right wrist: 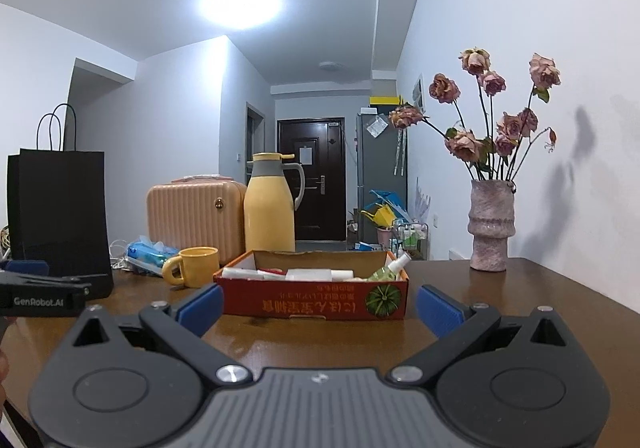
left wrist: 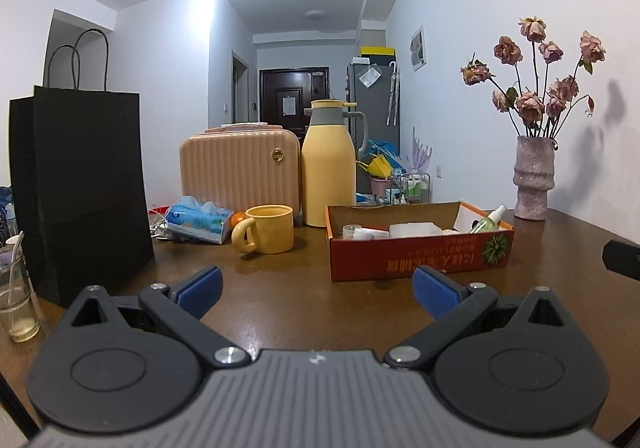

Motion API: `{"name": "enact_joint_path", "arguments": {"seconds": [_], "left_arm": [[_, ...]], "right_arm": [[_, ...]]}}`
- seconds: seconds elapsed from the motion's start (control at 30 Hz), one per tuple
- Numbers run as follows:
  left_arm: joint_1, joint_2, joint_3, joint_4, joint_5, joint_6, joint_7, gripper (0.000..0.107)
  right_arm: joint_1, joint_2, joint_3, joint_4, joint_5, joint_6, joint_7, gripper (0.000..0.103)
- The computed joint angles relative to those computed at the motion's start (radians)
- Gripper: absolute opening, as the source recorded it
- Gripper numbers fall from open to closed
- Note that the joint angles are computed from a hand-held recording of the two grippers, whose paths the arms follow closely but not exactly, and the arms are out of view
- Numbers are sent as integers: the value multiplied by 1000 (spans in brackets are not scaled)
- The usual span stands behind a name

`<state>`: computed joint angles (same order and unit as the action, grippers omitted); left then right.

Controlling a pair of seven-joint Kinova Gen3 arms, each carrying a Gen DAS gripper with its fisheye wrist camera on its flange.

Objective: Organize rigid objects

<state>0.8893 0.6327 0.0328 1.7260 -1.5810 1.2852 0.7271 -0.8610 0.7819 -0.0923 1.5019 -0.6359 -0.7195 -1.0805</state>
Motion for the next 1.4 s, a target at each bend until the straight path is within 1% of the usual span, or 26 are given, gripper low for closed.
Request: {"name": "enact_joint_path", "arguments": {"seconds": [0.1,0.2,0.37,0.63,1.4], "left_arm": [[20,15,-1,24,-13,23,42,103],[29,25,4,33,-16,41,57,103],[32,23,16,47,-16,43,78,103],[36,22,21,56,-18,53,100,103],[33,23,26,62,-30,54,106,103]], "right_arm": [[-11,5,-1,25,-3,-34,-1,103],[-23,11,-1,36,-24,-60,19,103],[-19,9,-20,60,-11,-86,-3,103],[-14,5,-26,70,-2,-79,-16,103],[-16,8,-21,65,3,-72,-25,103]]}}
